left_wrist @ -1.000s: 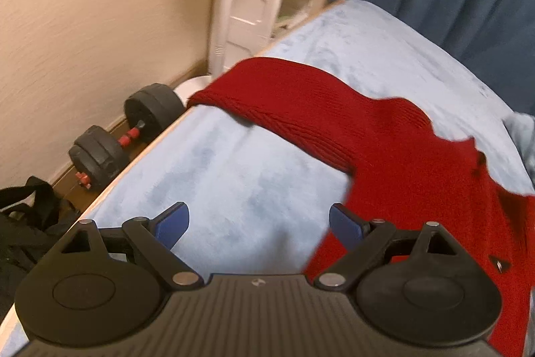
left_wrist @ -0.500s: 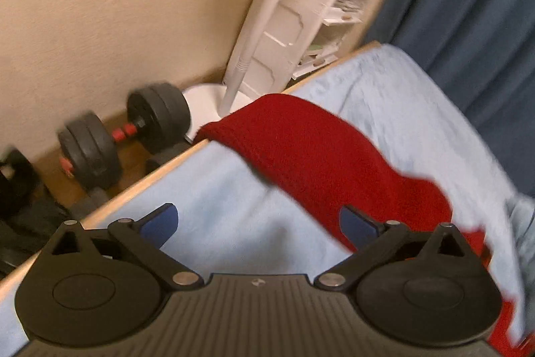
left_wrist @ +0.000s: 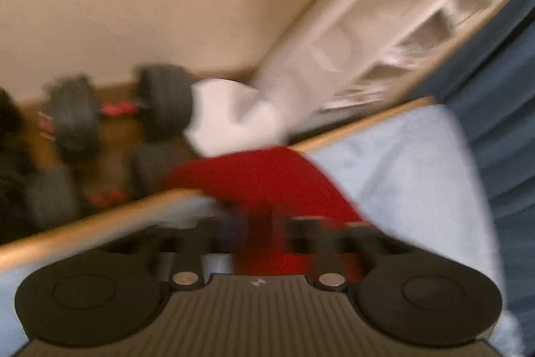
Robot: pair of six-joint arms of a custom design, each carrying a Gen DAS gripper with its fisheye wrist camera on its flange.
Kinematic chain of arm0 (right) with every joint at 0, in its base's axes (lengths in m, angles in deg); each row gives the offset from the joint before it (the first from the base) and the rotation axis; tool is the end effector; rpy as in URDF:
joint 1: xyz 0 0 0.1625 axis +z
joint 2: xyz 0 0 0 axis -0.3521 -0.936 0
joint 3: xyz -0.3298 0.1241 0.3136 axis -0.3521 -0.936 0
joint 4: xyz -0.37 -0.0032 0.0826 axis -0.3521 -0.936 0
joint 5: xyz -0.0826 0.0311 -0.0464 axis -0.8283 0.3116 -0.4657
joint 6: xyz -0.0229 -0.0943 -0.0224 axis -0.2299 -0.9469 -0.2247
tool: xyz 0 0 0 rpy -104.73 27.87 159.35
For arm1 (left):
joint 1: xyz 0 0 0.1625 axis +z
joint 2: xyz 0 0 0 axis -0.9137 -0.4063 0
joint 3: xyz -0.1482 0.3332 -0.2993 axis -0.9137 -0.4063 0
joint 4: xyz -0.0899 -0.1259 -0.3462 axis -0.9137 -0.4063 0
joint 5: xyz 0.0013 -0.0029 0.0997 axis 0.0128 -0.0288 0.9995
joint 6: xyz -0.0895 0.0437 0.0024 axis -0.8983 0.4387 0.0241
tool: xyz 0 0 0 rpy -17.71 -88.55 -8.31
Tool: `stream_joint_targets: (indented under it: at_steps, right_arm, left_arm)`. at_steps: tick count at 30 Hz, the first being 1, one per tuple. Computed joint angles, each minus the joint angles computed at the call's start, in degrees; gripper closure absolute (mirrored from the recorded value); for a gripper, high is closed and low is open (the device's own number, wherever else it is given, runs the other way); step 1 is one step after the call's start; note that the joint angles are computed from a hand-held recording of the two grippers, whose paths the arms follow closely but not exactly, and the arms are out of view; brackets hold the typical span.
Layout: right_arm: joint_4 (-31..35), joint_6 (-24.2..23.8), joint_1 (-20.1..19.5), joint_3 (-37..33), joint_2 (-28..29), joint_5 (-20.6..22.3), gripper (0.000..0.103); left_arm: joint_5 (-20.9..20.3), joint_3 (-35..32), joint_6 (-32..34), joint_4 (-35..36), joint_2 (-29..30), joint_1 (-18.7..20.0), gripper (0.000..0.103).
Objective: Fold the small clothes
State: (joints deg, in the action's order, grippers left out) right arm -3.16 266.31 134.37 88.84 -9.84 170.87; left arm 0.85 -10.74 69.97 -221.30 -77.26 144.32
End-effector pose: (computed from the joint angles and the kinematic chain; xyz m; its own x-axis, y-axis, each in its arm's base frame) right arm 0.2224 -0.4007 0.1022 -0.7208 0.6363 0.2751 -0.1398 0.2553 -0.9567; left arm 0.0238 -0.8631 0.3705 -0.8340 -0.4870 -0.2596 -0.1167 0.6154 -0.7795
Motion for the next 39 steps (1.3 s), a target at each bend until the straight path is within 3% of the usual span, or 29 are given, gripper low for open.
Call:
stream_joint_targets:
  at_steps: [7,10,12,15,19,21,22,23,25,26,28,30,32,35,39]
  right_arm:
    - [1.83,5.52,0.2,1.53,-2.1,-2.39,0.041]
    - [0.11,4.62,0.69,2.59,-3.04,-2.79,0.041]
    - [-0.49,4.57,0.98,2.85,-3.5,-2.98,0.041]
    - [-2.72,3.54,1.46,3.43,-3.91,-2.79,0.041]
    - [-2.32,4.18,1.43,3.44,-4.13,-2.61,0.041]
    - [-1.17,5.41,1.12,3.4,-4.29,-3.07,0.041]
    - [-0.19,6.12,1.01,3.15,-4.3,-3.21,0.041]
    - [0.61,6.75,0.88,3.1,-4.46,-3.55,0.041]
    - [1.07,7.51,0.83,3.27,-4.76,-4.08,0.041]
    - [0.97,7.77,0.79,3.51,-5.01,-4.48,0.041]
    - [0.79,8.53,0.61,3.71,-5.2,-4.9,0.041]
    - [2.27,11.12,0.15,3.45,-5.05,-5.43,0.041]
    - [4.7,14.67,-0.46,3.07,-4.87,-6.32,0.041]
    - [4.77,19.36,-1.33,4.11,-5.46,-9.49,0.041]
    - [4.78,18.6,-0.91,2.73,-6.4,-11.68,0.04]
  left_arm:
    - [11.67,8.68,0.18,-3.79,-4.08,-3.98,0.09]
    - [14.62,11.19,13.79,-15.24,-2.96,-7.72,0.09]
    - [11.74,14.69,25.79,-25.31,-3.02,-11.28,0.09]
    - [0.6,25.6,39.27,-36.76,-5.77,-16.55,0.09]
    - [-12.24,44.61,49.02,-38.11,-10.48,-20.81,0.087]
    - [-10.21,53.07,54.86,-37.35,-10.93,-21.47,0.084]
    - [-7.37,55.46,56.41,-35.69,-10.8,-21.43,0.073]
    - [-5.33,57.0,56.23,-32.61,-11.2,-20.85,0.067]
    - [-5.0,58.67,57.37,-28.79,-13.3,-18.7,0.061]
    - [-5.01,59.05,59.24,-29.96,-14.26,-17.8,0.053]
    - [-5.33,57.89,60.95,-33.36,-15.37,-16.52,0.011]
    - [-7.53,54.59,60.03,-36.87,-15.54,-15.48,0.009]
    - [-9.41,48.17,56.66,-34.56,-14.54,-14.66,0.007]
    - [-6.96,39.11,51.16,-32.27,-10.36,-14.43,0.0]
    - [-2.89,23.53,43.16,-15.21,-3.16,-13.0,0.0]
